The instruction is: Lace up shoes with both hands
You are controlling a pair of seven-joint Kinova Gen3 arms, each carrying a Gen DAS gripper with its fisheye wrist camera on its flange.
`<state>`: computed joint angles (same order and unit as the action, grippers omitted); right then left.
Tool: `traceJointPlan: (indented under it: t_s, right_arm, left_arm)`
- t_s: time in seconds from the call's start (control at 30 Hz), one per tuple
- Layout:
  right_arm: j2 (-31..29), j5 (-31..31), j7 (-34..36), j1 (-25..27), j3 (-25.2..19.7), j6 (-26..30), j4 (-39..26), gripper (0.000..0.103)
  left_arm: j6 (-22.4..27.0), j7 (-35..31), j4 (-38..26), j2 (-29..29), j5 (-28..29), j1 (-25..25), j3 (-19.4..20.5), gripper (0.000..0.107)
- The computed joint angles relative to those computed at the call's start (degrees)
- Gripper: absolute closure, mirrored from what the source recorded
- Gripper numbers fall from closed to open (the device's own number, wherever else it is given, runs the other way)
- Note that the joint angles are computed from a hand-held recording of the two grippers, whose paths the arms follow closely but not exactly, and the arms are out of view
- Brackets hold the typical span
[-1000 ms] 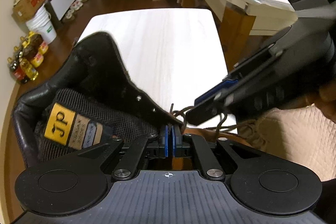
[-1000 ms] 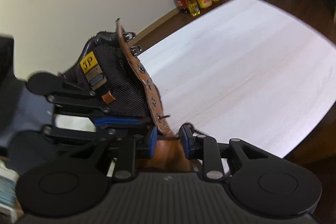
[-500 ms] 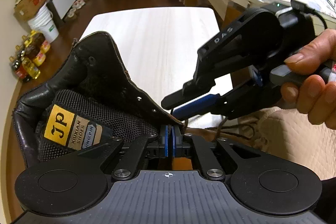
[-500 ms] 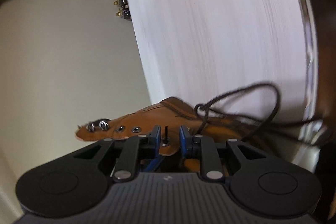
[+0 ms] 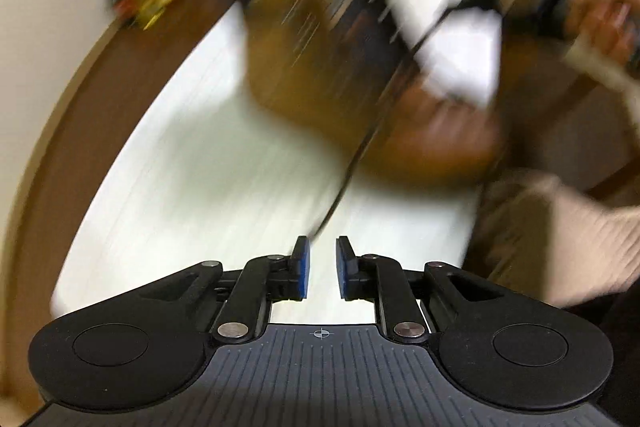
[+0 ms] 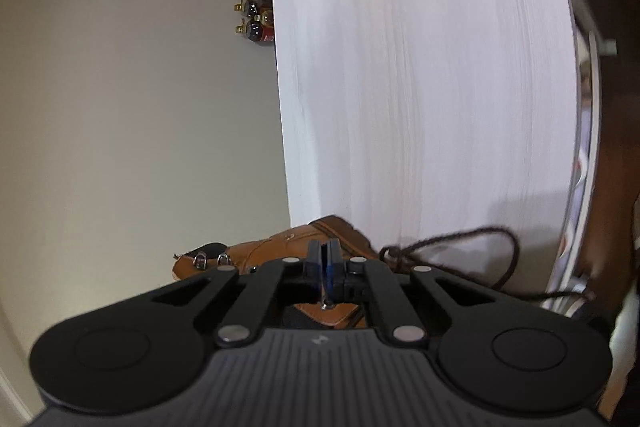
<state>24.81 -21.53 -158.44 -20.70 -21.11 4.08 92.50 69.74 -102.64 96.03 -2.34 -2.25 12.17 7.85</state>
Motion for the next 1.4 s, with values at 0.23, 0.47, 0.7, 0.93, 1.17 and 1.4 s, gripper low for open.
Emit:
traceJointPlan:
  t_s: [0.23,0.47,0.7,0.93,1.17,1.4]
  right_arm:
    - [0.6,3.3,-2.2,-7.8,9.1,7.2,-5.9,0.100]
    - [-0.3,13.2,-17.0,-22.5,23.5,13.6,-8.8,0.100]
    - [-0.5,25.1,-32.6,-32.5,32.5,19.2,-11.4,0.100]
    - [-0.6,39.6,-48.9,-40.1,37.0,23.4,-12.3,0.100]
    - [-3.0,55.7,-63.5,-46.9,37.8,33.6,-13.5,0.100]
    - [-10.7,72.0,-74.1,-53.7,37.1,40.8,-7.8,0.100]
  left_arm:
    - [1.4,-2.1,7.4,-3.1,-4.1,-2.4,-2.1,0.092]
    - [-6.1,-15.5,12.7,-3.0,3.0,-5.9,-5.8,0.092]
    - [-9.7,-25.2,15.8,-1.8,9.8,-9.6,-7.4,0.093]
    - [-10.7,-35.8,16.6,-1.7,12.7,-11.7,-6.3,0.107]
    - [-0.3,-40.6,12.2,-6.4,25.2,-16.0,-13.5,0.107]
    - [1.5,-28.8,9.5,-18.8,19.8,-16.1,-12.3,0.107]
